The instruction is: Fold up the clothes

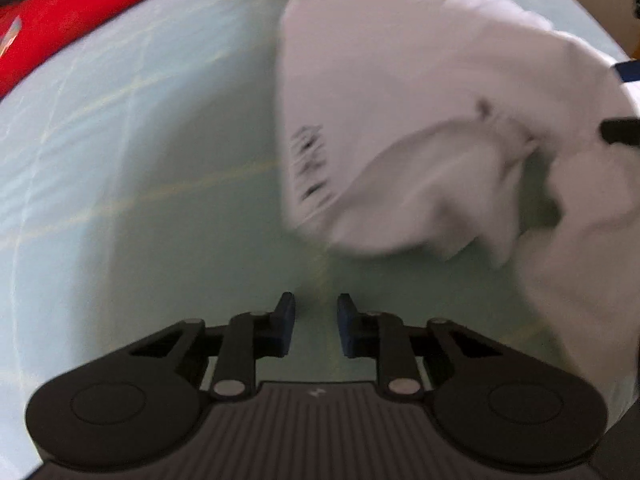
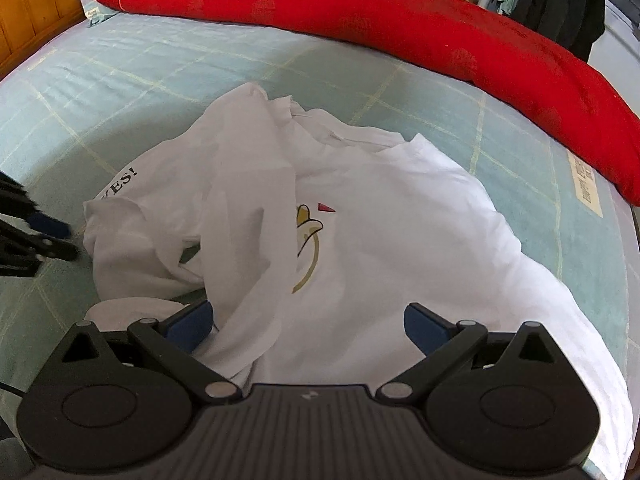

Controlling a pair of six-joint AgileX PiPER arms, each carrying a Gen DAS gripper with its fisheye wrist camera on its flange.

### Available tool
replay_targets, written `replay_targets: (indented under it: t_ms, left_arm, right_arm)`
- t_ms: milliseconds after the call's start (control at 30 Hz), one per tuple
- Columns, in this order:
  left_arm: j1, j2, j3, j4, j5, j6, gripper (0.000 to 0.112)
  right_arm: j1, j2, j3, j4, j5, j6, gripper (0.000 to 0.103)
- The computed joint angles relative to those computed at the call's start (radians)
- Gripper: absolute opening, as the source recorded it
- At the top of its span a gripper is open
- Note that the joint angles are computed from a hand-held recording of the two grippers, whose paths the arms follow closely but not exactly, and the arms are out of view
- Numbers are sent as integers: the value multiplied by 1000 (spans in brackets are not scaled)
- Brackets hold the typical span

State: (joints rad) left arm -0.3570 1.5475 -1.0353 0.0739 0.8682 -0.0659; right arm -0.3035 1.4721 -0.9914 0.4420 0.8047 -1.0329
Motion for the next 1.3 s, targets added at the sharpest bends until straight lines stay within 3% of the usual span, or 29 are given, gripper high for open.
replay_targets:
  t_ms: [233, 500, 600, 767, 900, 967, 1000, 1033, 1300]
  left_arm:
    - [-6, -73, -22, -148, -29, 159, 28]
    - [-72, 86, -192, -191, -92, 344, 28]
    - [-73, 146, -264, -162, -47, 499, 28]
    - [-43, 252, -365, -215, 53, 904, 31]
    - [-24, 335, -463, -289, 140, 1090, 29]
    - [-16, 363, -497, -324, 178, 1145, 19]
    - [-12, 370, -502, -336, 190, 1155, 3]
    - [-13, 368, -498, -335, 190, 1149, 0]
    - [36, 235, -364, -396, 253, 1199, 0]
  right_arm:
    - [22, -7, 3, 12, 11, 10, 103]
    - [17, -36, 22, 40, 30, -42, 103]
    - [-3, -47, 31, 56, 40, -84, 103]
    - [-31, -50, 48, 74, 46, -107, 103]
    - [-44, -46, 52, 80, 54, -99, 103]
    - [-50, -43, 53, 83, 58, -97, 103]
    - [-52, -43, 53, 85, 60, -100, 103]
    - [-55, -42, 51, 84, 65, -102, 103]
    - [-61, -22, 33, 89, 84, -113, 103]
